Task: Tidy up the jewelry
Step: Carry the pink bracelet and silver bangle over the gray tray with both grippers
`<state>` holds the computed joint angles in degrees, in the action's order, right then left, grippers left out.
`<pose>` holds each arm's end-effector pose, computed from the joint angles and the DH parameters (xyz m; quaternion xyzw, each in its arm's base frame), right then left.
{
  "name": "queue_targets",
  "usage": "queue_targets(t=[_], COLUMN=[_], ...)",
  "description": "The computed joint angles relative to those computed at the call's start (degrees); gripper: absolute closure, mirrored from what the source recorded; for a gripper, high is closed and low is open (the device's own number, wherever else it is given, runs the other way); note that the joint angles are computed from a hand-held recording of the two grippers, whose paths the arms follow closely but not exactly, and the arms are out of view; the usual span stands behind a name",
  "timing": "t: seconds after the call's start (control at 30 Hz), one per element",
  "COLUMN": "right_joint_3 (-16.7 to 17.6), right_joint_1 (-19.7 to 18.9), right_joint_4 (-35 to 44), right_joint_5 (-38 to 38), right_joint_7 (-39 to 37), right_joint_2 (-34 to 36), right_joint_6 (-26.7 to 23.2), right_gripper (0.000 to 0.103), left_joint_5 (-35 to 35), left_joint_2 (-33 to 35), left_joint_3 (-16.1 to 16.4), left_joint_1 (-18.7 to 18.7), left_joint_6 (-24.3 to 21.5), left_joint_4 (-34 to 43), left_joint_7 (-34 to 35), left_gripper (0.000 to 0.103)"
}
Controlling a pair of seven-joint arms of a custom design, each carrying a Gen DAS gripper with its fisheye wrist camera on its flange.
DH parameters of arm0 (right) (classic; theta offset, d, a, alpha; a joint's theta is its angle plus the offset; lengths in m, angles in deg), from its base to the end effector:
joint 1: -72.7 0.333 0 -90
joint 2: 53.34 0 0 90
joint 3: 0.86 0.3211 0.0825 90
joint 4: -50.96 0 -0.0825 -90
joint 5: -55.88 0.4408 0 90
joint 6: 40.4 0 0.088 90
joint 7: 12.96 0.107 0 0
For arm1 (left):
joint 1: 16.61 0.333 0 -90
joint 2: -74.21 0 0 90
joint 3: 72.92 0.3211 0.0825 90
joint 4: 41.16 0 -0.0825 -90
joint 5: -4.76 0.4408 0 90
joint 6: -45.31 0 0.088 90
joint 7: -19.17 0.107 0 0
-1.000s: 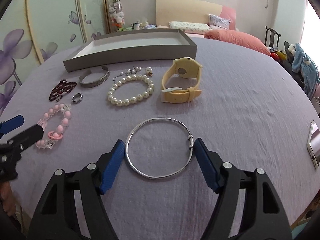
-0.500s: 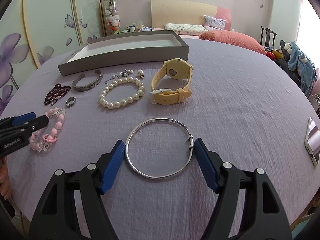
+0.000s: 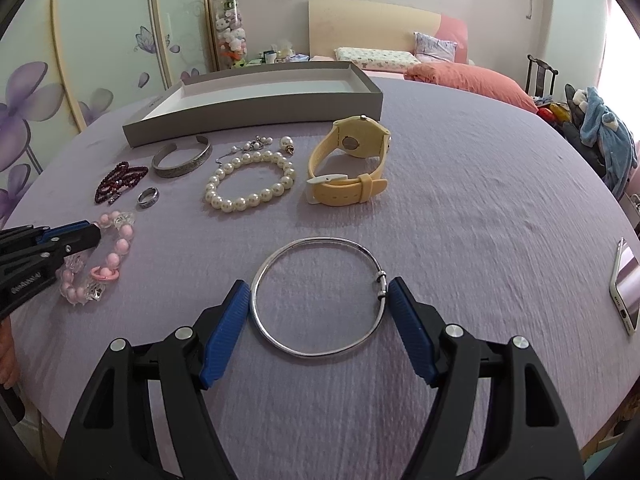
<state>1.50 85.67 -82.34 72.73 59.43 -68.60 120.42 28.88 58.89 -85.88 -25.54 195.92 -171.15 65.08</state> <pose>0.5427 0.1355 0.5095 -0.7571 0.5368 -0.1982 0.3153 0.5175 -0.2254 0.5140 -0.6872 0.6391 -0.2494 0.2390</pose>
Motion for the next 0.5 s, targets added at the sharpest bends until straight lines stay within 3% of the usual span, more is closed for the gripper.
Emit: queue_targets(t=[0.2,0.5], right_joint_3=[-1.0,-2.13], right_joint_1=[1.95,4.12], right_joint_4=[-1.16,-2.12], right_joint_5=[3.37,8.16], right_joint_7=[-2.86,-7.38], right_joint_2=[-1.4,-3.06], right_joint_6=[2.44,4.92], right_gripper=[0.032,0.032], left_joint_5=[0.61,1.16], left_joint_2=[-5.91,-10.5], left_joint_3=[-0.12,-1.61], left_joint_1=[0.47,1.02], left_joint_6=[5.3,9.5], left_joint_4=[-4.42,-6.71], left_joint_7=[-1.9,-3.19], left_gripper=[0.09,0.09])
